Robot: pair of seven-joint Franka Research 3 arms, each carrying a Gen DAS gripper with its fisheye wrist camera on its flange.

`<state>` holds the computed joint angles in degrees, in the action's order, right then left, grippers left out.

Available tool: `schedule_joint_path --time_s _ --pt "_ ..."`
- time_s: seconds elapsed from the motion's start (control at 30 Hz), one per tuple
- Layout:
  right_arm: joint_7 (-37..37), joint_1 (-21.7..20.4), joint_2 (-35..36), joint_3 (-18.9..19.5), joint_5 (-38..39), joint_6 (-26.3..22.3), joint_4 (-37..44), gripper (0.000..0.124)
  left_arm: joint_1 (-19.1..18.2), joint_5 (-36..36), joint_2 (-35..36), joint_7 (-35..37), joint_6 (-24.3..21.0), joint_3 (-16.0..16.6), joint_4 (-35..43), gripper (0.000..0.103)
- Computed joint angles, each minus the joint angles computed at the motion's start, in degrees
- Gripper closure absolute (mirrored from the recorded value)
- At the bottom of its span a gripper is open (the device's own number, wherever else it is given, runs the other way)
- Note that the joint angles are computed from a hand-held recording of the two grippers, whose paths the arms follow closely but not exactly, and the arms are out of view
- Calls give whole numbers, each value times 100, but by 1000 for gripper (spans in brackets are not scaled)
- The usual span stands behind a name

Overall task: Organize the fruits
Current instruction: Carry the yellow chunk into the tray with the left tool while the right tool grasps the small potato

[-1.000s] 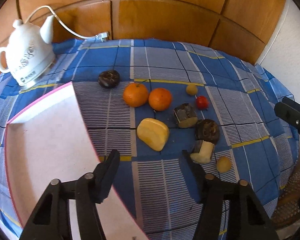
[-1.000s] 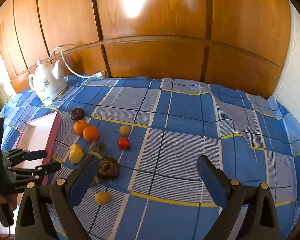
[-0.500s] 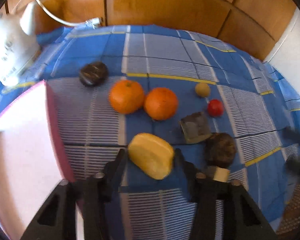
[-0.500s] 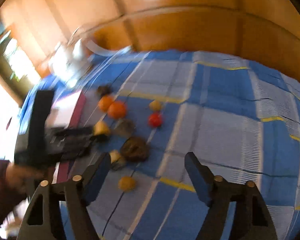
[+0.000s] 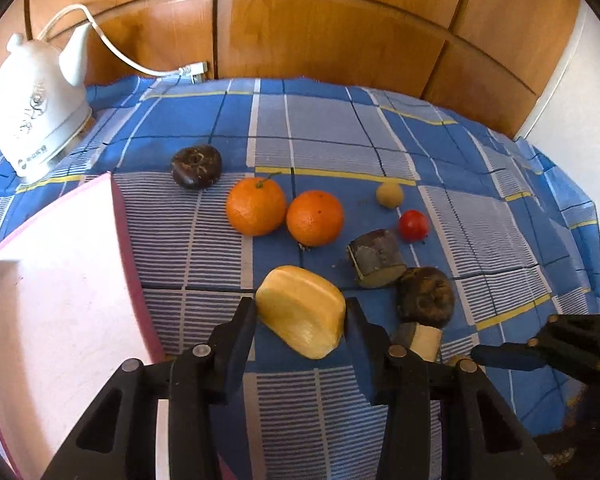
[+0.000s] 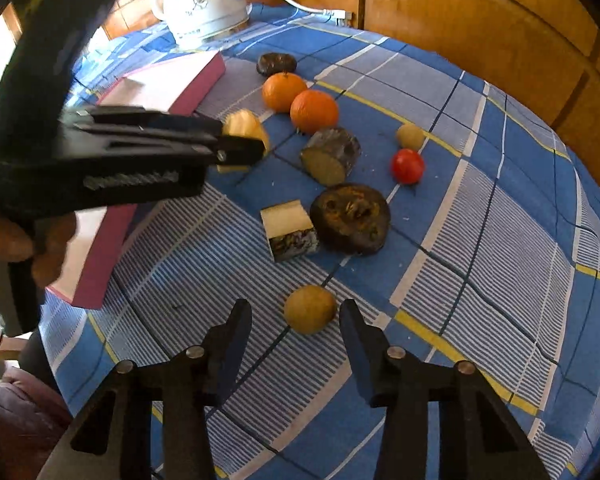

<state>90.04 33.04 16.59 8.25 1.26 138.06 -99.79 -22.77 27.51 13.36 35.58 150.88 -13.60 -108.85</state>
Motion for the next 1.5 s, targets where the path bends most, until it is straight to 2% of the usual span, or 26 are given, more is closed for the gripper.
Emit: schedule_joint_path --time_s 0.07,0.13,0.3,0.4,0.57,0.8,0.93,1.1,1.17,1.33,1.5 --pt "82 70 46 -57 -232 -1 42 83 -35 134 -107 -171 55 39 -104 59" --pt "105 82 48 -64 -294 30 35 96 -52 258 -217 -328 84 52 -208 59" --pt "95 111 -33 -77 -467 154 -82 97 -58 720 -613 -941 220 65 -578 58" --pt "441 277 -84 -187 -980 393 -170 97 -9 1208 -982 -1516 241 46 -866 58" --pt "879 326 -304 -253 -1530 789 -425 97 222 1673 -1573 -2229 25 -129 -1352 58" --pt "1375 316 -434 -281 -2146 1167 -569 97 479 1575 -1932 -2615 -458 -314 -1778 58" --pt "2024 317 -587 -396 -2610 1752 -749 97 549 1455 -1972 -2756 -745 -347 -1853 58" --pt "3176 172 -716 -540 -2850 2046 -822 97 562 1439 -1913 -2940 -1014 -372 -1817 58" --pt "3707 114 -788 -613 -3052 2111 -867 97 553 1438 -1834 -2987 -1155 -374 -1733 58" --pt "4511 -13 -868 -606 -3610 2162 -891 97 514 1548 -1660 -3049 -1495 -341 -1530 58" --pt "5325 -57 -960 -586 -4537 2016 -883 97 491 1534 -1450 -2980 -1772 -258 -1295 58"
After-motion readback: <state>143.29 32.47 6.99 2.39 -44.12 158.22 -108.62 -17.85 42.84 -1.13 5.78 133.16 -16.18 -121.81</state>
